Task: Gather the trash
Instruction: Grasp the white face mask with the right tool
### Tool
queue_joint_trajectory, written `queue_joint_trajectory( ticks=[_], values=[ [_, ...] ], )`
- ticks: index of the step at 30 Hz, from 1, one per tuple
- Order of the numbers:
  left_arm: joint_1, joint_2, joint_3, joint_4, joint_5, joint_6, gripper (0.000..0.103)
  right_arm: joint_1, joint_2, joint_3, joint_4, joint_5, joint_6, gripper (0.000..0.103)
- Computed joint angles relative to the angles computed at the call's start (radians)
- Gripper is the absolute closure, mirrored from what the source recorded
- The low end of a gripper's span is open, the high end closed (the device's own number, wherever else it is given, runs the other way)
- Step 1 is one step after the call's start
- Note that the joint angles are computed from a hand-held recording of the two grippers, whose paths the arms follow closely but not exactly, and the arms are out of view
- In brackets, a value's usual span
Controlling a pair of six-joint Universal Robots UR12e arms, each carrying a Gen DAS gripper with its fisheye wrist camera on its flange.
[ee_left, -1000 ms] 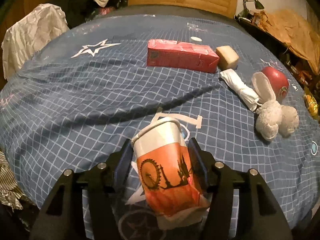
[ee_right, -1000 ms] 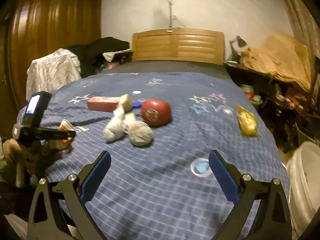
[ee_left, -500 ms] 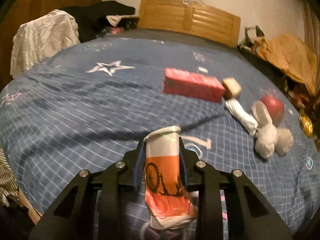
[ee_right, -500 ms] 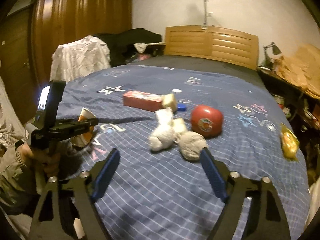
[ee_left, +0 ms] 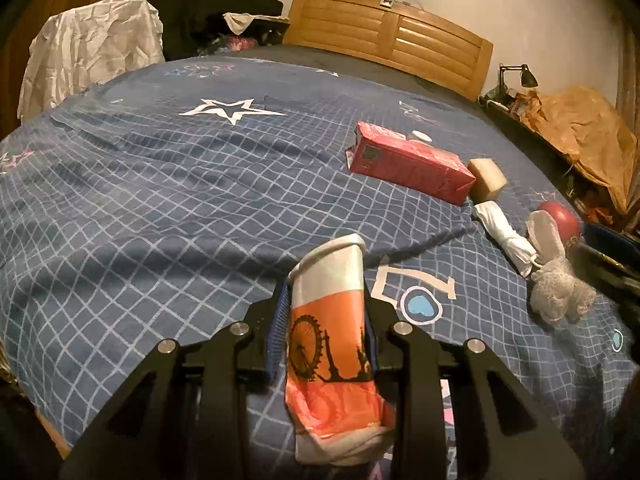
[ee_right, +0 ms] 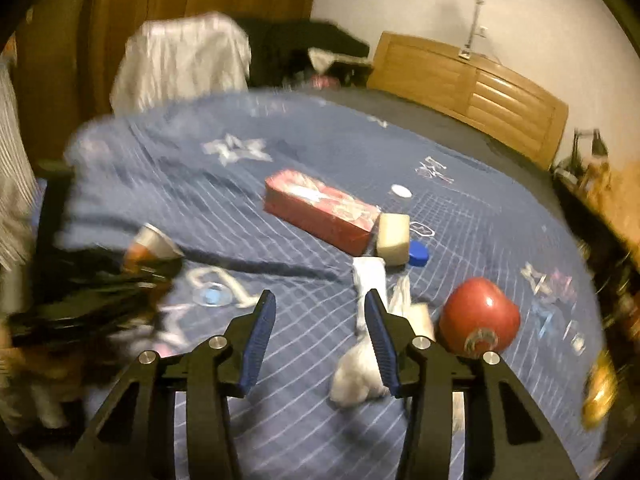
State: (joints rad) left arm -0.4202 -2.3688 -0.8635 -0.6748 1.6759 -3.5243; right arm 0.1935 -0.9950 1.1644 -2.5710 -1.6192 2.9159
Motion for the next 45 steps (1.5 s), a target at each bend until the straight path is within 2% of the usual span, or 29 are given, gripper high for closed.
queue_joint_trajectory(
  ticks=[4,7,10,12,13,14,15,18,22,24,25,26,29,32,33,36,37,38,40,41,43,45],
  values=[
    [0.007,0.002,-0.010,0.014,-0.023,-0.002,0.073,0.036,0.093,-0.127,0.090,-0.196,-0.105,0.055],
    [0.013,0.001,-0.012,0.018,-0.040,-0.001,0.073,0.048,0.149,-0.208,0.153,-0.290,-0.128,0.055],
    [0.016,0.001,-0.012,0.020,-0.051,-0.002,0.073,0.048,0.192,-0.274,0.237,-0.338,-0.102,0.055],
    [0.016,0.001,-0.012,0.021,-0.055,-0.003,0.072,0.037,0.200,-0.292,0.294,-0.303,-0.046,0.062],
    [0.017,0.000,-0.011,0.020,-0.056,-0.003,0.072,0.031,0.198,-0.292,0.304,-0.275,-0.026,0.070],
    [0.017,0.000,-0.009,0.018,-0.056,-0.002,0.072,0.032,0.196,-0.285,0.291,-0.273,-0.028,0.077],
    [0.017,-0.001,-0.008,0.017,-0.055,-0.001,0.072,0.029,0.187,-0.271,0.271,-0.246,-0.036,0.077],
    [0.017,-0.001,-0.007,0.016,-0.055,0.000,0.072,0.009,0.114,-0.173,0.124,-0.063,-0.024,0.078],
    [0.016,-0.004,-0.002,0.011,-0.051,0.003,0.072,-0.049,-0.029,-0.010,-0.062,0.262,0.148,0.077],
    [0.016,-0.005,-0.001,0.010,-0.050,0.005,0.072,-0.084,-0.103,0.078,-0.146,0.380,0.241,0.077],
    [0.016,-0.006,0.000,0.009,-0.049,0.006,0.072,-0.093,-0.124,0.098,-0.152,0.397,0.262,0.077],
    [0.015,-0.006,0.002,0.007,-0.046,0.008,0.071,-0.107,-0.161,0.140,-0.152,0.407,0.293,0.077],
    [0.014,-0.008,0.005,0.002,-0.041,0.011,0.070,-0.131,-0.233,0.228,-0.095,0.362,0.340,0.077],
    [0.013,-0.011,0.012,-0.006,-0.034,0.017,0.070,-0.150,-0.301,0.341,-0.004,0.248,0.392,0.077],
    [0.011,-0.012,0.016,-0.012,-0.027,0.021,0.070,-0.151,-0.310,0.365,0.020,0.201,0.406,0.077],
    [0.007,-0.017,0.029,-0.027,-0.009,0.031,0.070,-0.156,-0.318,0.424,0.039,0.133,0.444,0.076],
    [0.005,-0.019,0.034,-0.034,-0.003,0.036,0.070,-0.152,-0.311,0.432,0.035,0.121,0.454,0.073],
    [0.005,-0.019,0.035,-0.037,-0.001,0.038,0.069,-0.155,-0.310,0.444,0.037,0.127,0.466,0.064],
    [0.002,-0.023,0.044,-0.051,0.011,0.048,0.069,-0.146,-0.311,0.478,-0.022,0.142,0.484,0.056],
    [0.001,-0.024,0.047,-0.055,0.017,0.052,0.068,-0.143,-0.317,0.492,-0.053,0.133,0.481,0.045],
    [-0.002,-0.027,0.056,-0.069,0.029,0.063,0.066,-0.131,-0.332,0.520,-0.111,0.091,0.459,0.032],
    [-0.004,-0.031,0.064,-0.081,0.037,0.076,0.065,-0.130,-0.352,0.551,-0.162,0.088,0.439,0.029]
  ],
)
